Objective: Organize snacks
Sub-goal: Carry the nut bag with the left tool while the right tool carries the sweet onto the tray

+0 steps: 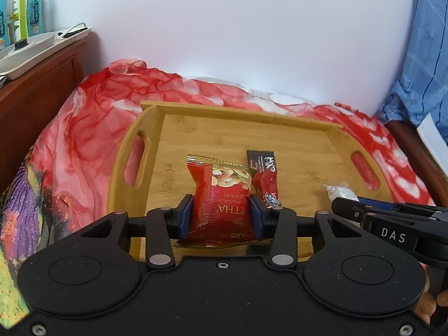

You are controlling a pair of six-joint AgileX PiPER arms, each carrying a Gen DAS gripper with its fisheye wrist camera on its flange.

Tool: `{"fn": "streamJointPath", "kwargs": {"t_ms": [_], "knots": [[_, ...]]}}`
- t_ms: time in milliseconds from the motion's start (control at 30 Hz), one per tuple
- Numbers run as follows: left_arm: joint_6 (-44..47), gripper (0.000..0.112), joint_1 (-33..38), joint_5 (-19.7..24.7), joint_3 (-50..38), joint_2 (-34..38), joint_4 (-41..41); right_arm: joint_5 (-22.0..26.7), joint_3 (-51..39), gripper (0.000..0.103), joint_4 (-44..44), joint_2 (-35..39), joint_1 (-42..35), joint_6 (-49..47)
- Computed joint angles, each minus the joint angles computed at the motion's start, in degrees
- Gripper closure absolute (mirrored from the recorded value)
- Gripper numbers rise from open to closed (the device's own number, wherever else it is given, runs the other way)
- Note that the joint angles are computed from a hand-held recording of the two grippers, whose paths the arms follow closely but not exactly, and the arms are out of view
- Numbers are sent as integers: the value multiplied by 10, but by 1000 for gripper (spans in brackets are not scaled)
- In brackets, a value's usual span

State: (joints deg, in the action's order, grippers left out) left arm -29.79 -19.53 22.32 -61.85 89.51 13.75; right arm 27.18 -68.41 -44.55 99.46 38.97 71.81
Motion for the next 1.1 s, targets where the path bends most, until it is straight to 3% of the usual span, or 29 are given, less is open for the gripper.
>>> {"fn": "streamJointPath", "kwargs": {"t_ms": [367,1100], "knots": [[-67,73,-17,-11,3,28,73,0,5,67,-33,20,0,32],[-140,72,-27,-22,7,48,130,-3,15,65,-100,25,10,102]]}}
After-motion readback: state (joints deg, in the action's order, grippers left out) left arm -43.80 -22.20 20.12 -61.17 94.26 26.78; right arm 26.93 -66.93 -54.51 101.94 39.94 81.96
